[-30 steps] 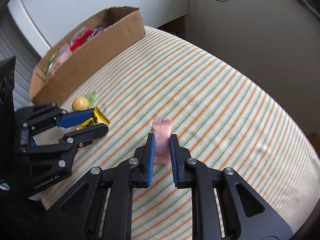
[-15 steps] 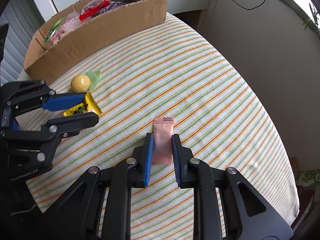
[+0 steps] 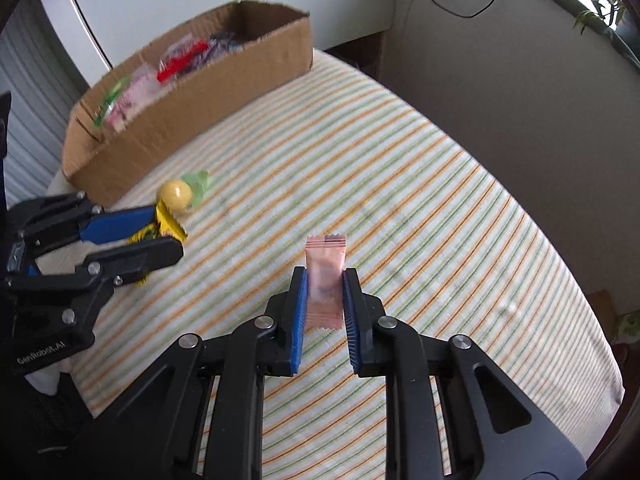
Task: Organize snacks
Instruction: 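Carry the yellow candy into the box with the left tool while the right tool drops the pink candy there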
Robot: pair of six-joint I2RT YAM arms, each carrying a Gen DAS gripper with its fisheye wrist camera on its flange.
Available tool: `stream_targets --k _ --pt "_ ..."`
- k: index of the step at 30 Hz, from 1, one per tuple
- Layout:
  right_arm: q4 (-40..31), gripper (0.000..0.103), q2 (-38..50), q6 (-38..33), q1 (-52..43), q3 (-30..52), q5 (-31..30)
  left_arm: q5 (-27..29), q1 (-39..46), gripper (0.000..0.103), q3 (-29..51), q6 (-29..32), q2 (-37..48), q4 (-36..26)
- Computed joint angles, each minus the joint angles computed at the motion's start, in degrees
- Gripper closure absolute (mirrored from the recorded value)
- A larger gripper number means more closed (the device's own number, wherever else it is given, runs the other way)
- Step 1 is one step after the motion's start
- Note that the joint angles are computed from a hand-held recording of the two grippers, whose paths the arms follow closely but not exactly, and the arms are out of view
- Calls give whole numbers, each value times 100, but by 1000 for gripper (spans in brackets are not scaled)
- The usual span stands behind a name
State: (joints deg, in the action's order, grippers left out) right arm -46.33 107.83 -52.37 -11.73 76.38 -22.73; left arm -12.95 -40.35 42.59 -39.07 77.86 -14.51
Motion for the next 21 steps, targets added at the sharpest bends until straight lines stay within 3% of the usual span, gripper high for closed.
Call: stream_targets --k 13,21 --pt "-825 85 -472 980 989 812 -315 441 1091 81 307 764 -1215 -1300" --pt "-710 85 -222 1960 1894 1272 -266 1070 2247 81 244 1531 -1495 -1536"
